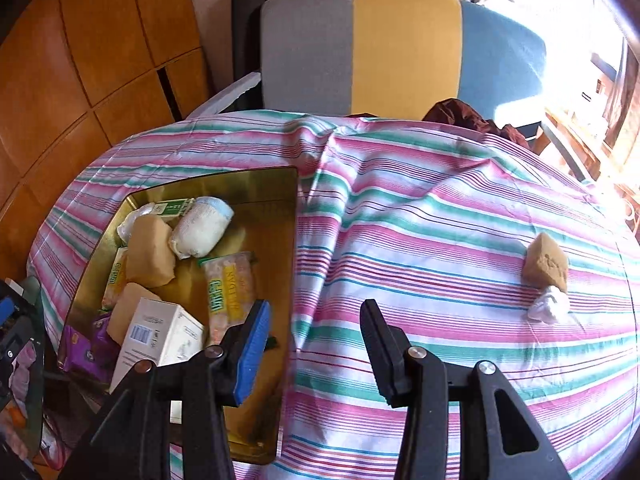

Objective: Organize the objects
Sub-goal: 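Move the right tool toward the yellow sponge while the left tool grasps the clear plastic bundle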

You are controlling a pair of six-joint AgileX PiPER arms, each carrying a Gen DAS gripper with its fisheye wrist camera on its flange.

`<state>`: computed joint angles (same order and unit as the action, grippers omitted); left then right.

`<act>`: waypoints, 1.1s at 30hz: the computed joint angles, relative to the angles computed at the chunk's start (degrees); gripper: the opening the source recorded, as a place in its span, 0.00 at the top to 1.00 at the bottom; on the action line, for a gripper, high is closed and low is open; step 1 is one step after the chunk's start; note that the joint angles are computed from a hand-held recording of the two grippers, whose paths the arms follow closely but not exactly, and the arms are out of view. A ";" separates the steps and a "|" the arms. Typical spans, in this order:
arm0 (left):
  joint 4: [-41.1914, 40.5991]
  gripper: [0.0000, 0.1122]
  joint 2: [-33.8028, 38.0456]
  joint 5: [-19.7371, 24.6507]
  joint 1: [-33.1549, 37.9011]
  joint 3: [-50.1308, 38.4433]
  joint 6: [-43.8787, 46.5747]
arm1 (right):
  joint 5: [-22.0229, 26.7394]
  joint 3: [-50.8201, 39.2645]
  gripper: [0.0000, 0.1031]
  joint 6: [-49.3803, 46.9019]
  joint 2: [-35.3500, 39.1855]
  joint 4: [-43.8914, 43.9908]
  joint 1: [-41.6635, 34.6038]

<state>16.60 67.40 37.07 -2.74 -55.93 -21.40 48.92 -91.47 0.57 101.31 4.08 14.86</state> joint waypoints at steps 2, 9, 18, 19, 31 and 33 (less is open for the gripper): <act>1.00 0.30 0.66 0.31 -1.76 -0.76 -0.80 | -0.27 1.21 0.55 -0.70 -0.71 0.64 -2.98; 4.14 0.30 4.28 1.52 -9.36 -4.74 -2.88 | -0.84 2.77 0.55 -1.73 -1.54 0.83 -14.64; 3.77 0.30 13.33 3.06 -19.11 -14.55 -1.58 | -1.62 -0.64 0.55 0.01 1.72 0.21 -29.61; 3.79 0.30 14.67 3.51 -20.37 -16.10 -1.35 | -1.90 -0.81 0.55 0.05 2.24 0.73 -31.04; -9.52 0.30 42.76 13.74 -31.97 -49.93 10.19 | -1.13 -0.50 0.55 0.59 4.40 12.60 -41.82; -12.05 0.30 50.22 17.82 -33.11 -60.38 12.64 | -0.77 -0.47 0.55 -0.16 4.22 13.91 -42.13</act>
<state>4.55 117.62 54.89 -35.85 -116.32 -8.76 48.16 -91.94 0.41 105.53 18.00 -27.27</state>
